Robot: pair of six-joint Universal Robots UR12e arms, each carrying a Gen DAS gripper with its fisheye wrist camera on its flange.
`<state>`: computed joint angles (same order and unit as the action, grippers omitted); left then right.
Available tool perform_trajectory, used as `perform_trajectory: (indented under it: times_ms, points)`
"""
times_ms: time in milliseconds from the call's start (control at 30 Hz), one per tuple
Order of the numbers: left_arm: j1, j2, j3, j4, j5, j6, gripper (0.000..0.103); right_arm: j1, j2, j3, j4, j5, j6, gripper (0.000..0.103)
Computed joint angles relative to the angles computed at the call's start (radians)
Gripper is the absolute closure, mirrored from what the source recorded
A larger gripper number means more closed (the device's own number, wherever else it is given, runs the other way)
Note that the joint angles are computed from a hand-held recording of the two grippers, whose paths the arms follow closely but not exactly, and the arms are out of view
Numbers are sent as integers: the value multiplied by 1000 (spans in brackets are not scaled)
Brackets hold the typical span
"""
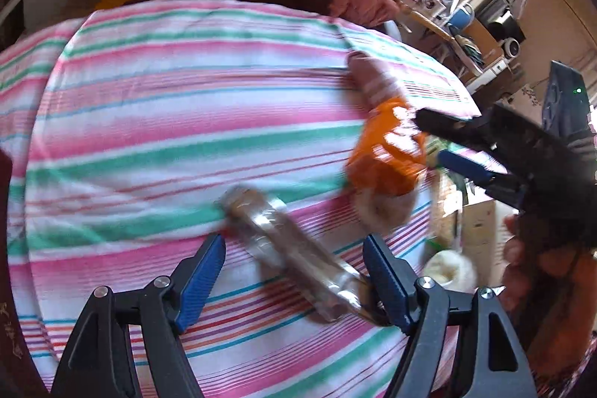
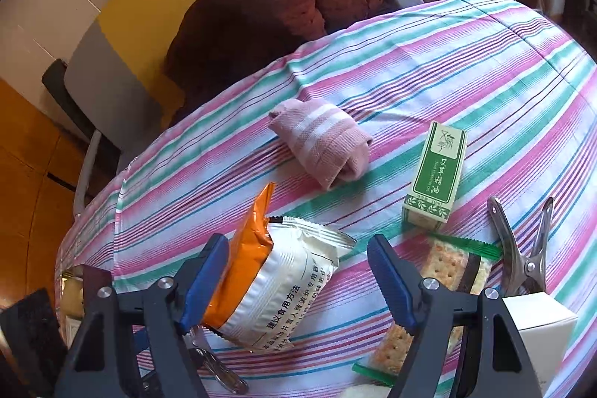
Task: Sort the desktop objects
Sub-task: 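Grasp the silver metal clip with the left tool while the right tool grasps the orange-white snack bag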
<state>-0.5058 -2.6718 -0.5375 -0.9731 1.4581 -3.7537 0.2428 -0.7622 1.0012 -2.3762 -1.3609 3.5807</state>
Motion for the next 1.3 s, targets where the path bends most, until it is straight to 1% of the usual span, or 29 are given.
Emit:
perform_trajectory:
  times_ms: [100,200,267,367,400,433,500,567,600,633,667,700,733,800,900,933,1000,1033,1200,1267,1300]
  points:
    - [5,84,-168,74,38,-23,26,-4,-4,9,-9,14,18,25]
    - [14,162,-331,200,44,-68,26,-4,-5,11,-16,25,19,25]
    - [19,194,-395,253,54,-121,26,-2,-4,8,-7,25,10,25]
    - [25,206,-426,315,34,-187,26,3,1,-7,39,17,-11,24]
    - [24,203,-419,319,29,-189,26,4,4,-11,52,18,-14,24]
    - [21,196,-401,309,27,-175,26,4,4,-11,59,23,-15,24]
    - [10,171,-345,266,26,-119,25,5,7,-13,65,34,-19,22]
    - [0,145,-290,232,17,-68,25,10,14,-27,91,27,-41,20]
    - [-6,127,-253,206,21,-45,25,13,20,-39,112,23,-60,20]
    - [-13,105,-206,163,29,-20,25,14,24,-45,119,25,-68,20]
    - [-17,95,-184,138,37,-7,25,14,27,-49,121,34,-74,20]
    - [-22,77,-147,107,47,6,25,14,29,-52,124,42,-81,23]
    - [-26,63,-120,83,60,15,25,13,32,-55,129,50,-89,23]
    - [-32,33,-62,42,83,18,25,13,34,-58,135,56,-96,29]
    - [-33,-8,12,-16,86,17,25,14,33,-55,133,54,-106,30]
    - [-33,-16,23,-25,93,16,25,14,34,-57,135,53,-113,30]
    - [-35,-13,7,9,122,33,25,15,35,-59,138,51,-119,30]
    - [-37,-14,7,11,133,50,25,15,35,-60,140,53,-119,30]
    - [-43,-4,-35,78,171,121,24,12,38,-65,144,63,-110,30]
    - [-42,6,-68,128,159,132,16,12,38,-66,145,63,-109,30]
    - [-41,11,-84,158,156,126,15,12,38,-66,145,63,-110,30]
